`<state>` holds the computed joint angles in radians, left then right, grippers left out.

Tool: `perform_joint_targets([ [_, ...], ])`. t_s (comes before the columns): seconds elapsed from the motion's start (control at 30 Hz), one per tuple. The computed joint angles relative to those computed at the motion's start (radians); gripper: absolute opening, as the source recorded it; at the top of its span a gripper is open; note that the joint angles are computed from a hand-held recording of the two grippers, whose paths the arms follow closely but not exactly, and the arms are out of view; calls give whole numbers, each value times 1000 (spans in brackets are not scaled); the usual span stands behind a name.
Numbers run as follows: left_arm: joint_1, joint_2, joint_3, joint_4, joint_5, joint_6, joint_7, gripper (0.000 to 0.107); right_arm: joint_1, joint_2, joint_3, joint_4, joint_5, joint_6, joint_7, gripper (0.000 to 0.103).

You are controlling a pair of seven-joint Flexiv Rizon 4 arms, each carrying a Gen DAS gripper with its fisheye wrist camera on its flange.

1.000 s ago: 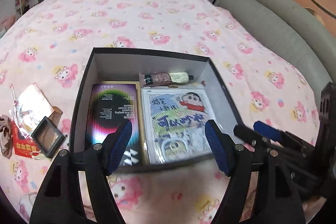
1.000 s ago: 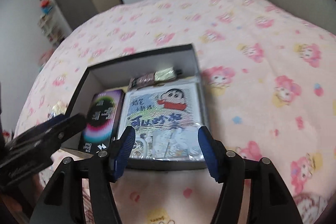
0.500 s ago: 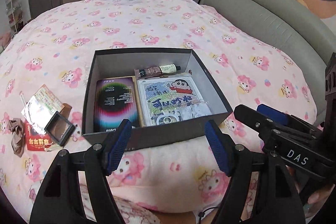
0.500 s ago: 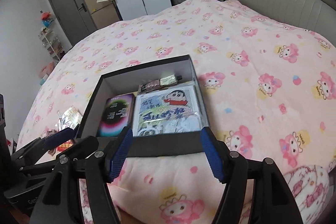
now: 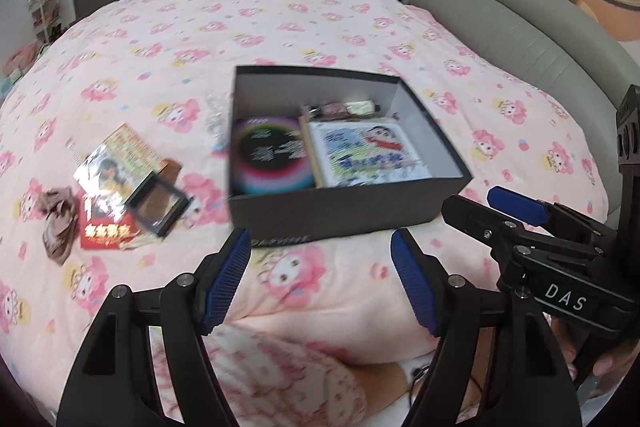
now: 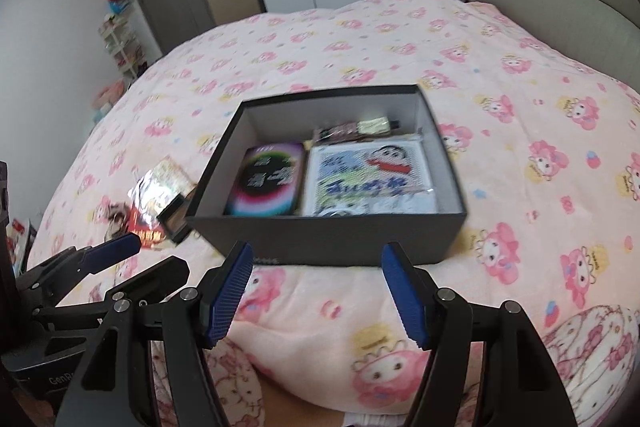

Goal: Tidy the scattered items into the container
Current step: 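Move the right gripper toward the small black-framed mirror on the bed, then grasp the black-framed mirror with the right gripper and lift it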

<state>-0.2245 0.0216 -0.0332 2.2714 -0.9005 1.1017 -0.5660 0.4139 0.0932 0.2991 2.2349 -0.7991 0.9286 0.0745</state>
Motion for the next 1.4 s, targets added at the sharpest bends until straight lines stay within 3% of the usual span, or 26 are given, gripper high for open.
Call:
perform_joint_targets([
  [0.23, 59, -10, 37, 16, 22, 4, -5, 74, 59, -124, -14, -101, 6, 2, -74, 64],
  [0.43, 115, -35, 59, 30, -39, 19, 37, 73, 121, -243, -40, -208, 61, 25, -204, 64],
  [0.73, 240, -126, 73, -27, -114, -17, 41, 73, 187, -455, -69, -434, 234, 84, -474, 64],
  [0.87, 293, -182, 67, -68, -142, -47, 21, 73, 187, -571, -40, -584, 383, 60, -677, 64],
  [0.97, 332, -234, 52, -111, -166, -97, 13, 72, 218, -623, -75, -657, 418, 34, -711, 64],
  [1.07, 355, -305, 39, -167, -155, -113, -52, 67, 236, -673, -105, -729, 438, -16, -729, 64],
  [1.23, 386, -413, 15, -255, -59, -107, -184, 43, 261, -756, -169, -846, 406, -96, -746, 64],
  [1.4, 432, -474, -25, -317, -46, -185, -205, 39, 258, -857, -180, -977, 429, -187, -800, 64],
])
